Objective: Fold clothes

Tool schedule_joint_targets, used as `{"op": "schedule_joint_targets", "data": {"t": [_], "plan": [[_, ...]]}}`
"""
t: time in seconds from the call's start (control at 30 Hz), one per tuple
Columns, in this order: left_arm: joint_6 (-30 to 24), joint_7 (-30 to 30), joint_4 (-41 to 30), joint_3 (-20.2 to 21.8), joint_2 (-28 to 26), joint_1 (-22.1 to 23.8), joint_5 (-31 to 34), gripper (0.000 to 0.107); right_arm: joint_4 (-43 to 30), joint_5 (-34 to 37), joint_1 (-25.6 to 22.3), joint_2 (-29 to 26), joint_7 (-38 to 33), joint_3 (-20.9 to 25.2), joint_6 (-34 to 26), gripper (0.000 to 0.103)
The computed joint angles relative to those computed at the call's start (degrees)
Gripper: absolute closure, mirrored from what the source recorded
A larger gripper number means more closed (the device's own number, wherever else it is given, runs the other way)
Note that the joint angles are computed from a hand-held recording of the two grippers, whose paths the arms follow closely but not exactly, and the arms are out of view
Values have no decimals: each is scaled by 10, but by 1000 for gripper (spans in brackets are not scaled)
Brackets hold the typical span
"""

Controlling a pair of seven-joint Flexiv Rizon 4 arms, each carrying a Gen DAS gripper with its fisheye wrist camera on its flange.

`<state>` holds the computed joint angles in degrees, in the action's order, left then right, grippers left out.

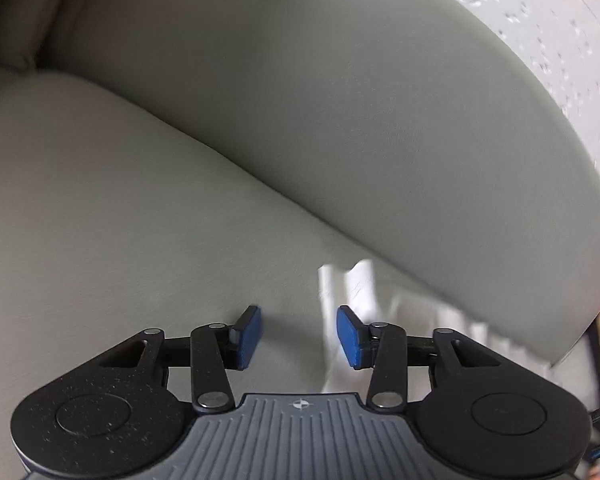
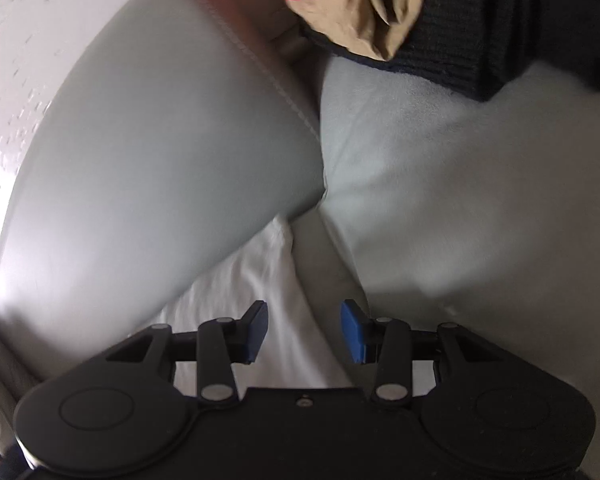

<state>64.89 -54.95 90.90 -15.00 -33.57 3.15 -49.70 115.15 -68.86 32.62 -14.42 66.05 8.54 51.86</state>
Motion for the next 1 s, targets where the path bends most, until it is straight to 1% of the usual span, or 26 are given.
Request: {"op": "schedule_joint_targets", "data": {"t": [0.03, 0.1, 0.17, 0.2, 0.23, 0.3, 0.37, 0.4, 0.43, 0.47, 0.53, 0.6, 0.63, 0.67, 0.7, 0.73, 0.77, 0.8, 0.87, 0.97, 1.0], "plan": [[-5, 5, -9, -7, -8, 3, -6, 70, 5, -20, -6, -1, 24, -8, 16, 65], [-12, -4, -29, -3, -22, -3, 6, 74, 9, -52, -18, -3, 54, -18, 38, 67], [-20, -13, -45, 4, -32, -8, 25, 79, 6, -62, -27, -9, 55, -21, 46, 68], [-24, -15, -51, 7, -34, -11, 37, 79, 4, -68, -31, -11, 55, -23, 49, 68], [-27, -12, -54, 10, -34, -12, 50, 80, 2, -74, -34, -13, 55, -24, 53, 68], [-33, -5, -60, 17, -34, -16, 77, 85, -1, -80, -40, -16, 50, -26, 60, 68], [-33, 6, -61, 22, -31, -20, 102, 87, -2, -89, -44, -19, 52, -28, 64, 68], [-32, 9, -60, 24, -29, -21, 112, 94, -4, -91, -45, -21, 49, -29, 65, 69], [-31, 12, -60, 26, -28, -23, 120, 95, -7, -92, -46, -24, 43, -29, 65, 69], [-27, 15, -57, 25, -26, -23, 125, 100, -12, -85, -45, -28, 27, -29, 60, 71], [-6, 24, -47, 27, -19, -29, 138, 105, -28, -52, -39, -40, -34, -25, 41, 74], [26, 34, -40, 39, -12, -43, 171, 106, -53, 4, -29, -54, -136, -18, 14, 84], [46, 39, -38, 48, -9, -51, 192, 106, -67, 31, -22, -61, -189, -15, -1, 98], [73, 44, -34, 56, -6, -58, 213, 106, -81, 55, -13, -67, -237, -14, -23, 98], [100, 48, -32, 64, -3, -65, 236, 107, -94, 65, 5, -69, -265, -17, -67, 98], [126, 50, -30, 74, -1, -72, 260, 107, -104, 69, 23, -70, -279, -21, -113, 98], [144, 51, -33, 85, -1, -78, 284, 107, -110, 73, 34, -71, -280, -24, -141, 98], [147, 47, -42, 97, -5, -85, 304, 106, -111, 79, 38, -72, -277, -24, -150, 98], [133, 21, -67, 137, -19, -110, 347, 106, -116, 99, 41, -78, -277, -23, -163, 98], [86, -49, -102, 206, -42, -151, 406, 105, -117, 113, 45, -85, -268, -25, -164, 98], [79, -71, -109, 221, -48, -161, 423, 105, -118, 114, 48, -86, -267, -26, -167, 98]]}}
